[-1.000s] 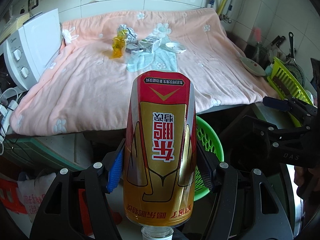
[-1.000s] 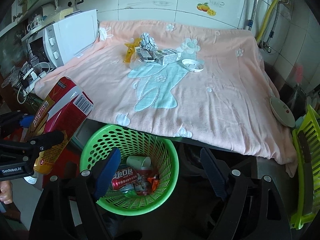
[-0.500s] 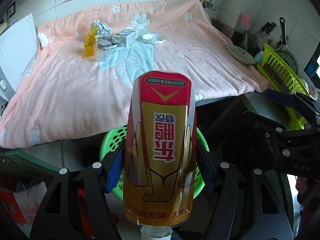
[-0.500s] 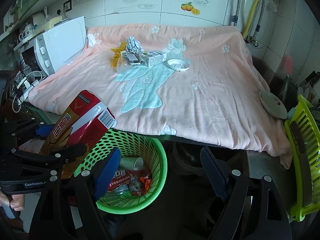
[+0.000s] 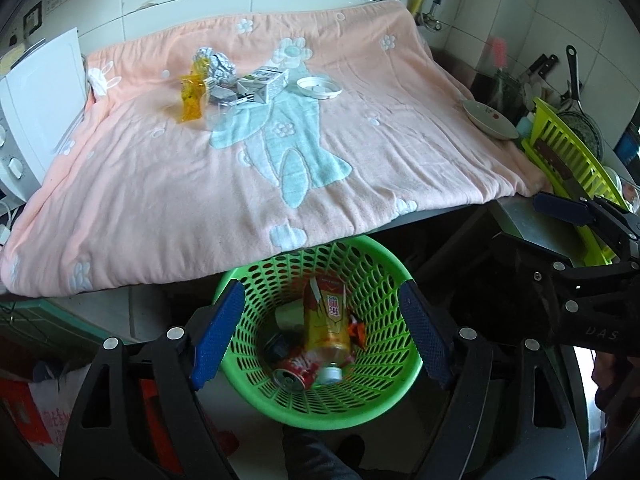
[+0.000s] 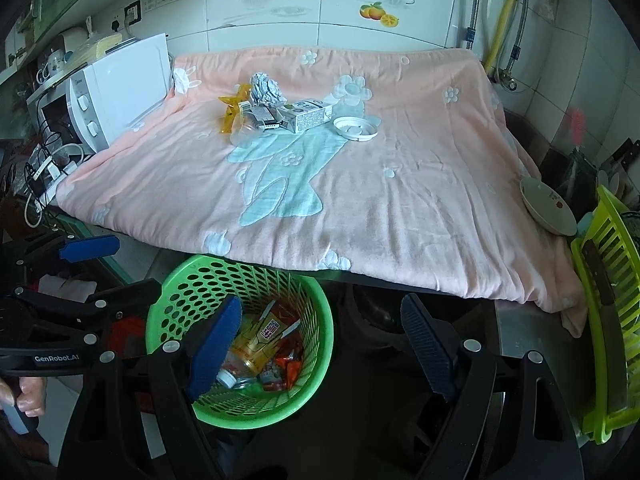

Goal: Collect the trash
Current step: 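Move the left tool toward the yellow snack bag while the right tool approaches the clear plastic cup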

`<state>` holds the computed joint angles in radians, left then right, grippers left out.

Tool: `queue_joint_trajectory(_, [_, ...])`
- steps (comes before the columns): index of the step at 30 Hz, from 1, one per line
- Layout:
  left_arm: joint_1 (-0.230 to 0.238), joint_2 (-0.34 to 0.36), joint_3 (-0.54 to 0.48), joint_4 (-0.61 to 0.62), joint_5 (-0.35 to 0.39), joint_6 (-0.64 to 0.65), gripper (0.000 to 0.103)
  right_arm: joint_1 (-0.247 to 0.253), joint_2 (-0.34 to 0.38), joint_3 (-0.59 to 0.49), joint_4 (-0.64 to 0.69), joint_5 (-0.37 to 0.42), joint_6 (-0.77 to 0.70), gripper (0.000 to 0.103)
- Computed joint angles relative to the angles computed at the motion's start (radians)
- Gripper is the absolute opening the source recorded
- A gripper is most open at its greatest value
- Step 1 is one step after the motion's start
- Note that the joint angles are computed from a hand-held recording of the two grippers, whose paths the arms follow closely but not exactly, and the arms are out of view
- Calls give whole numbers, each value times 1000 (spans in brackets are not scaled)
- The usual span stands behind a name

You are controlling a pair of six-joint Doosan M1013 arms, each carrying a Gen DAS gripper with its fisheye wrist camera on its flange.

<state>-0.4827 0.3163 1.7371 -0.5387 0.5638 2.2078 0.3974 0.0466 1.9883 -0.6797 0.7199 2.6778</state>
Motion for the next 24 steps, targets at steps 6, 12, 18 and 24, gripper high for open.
queue_joint_trajectory(6, [15, 3, -13, 16, -12, -31, 78, -12, 16, -17, 16, -5, -34, 79])
queue_joint_trajectory(12, [26, 15, -36, 54, -21, -74, 78, -34, 36, -41, 40, -19, -82, 79])
queue_joint_trajectory(18, [40, 39, -79, 97, -26, -125, 78, -64, 64, -72, 75, -38, -144, 79])
queue_joint_trajectory(24, [57, 80, -144, 137, -20, -185, 78, -95, 109, -123, 134, -60, -227, 79])
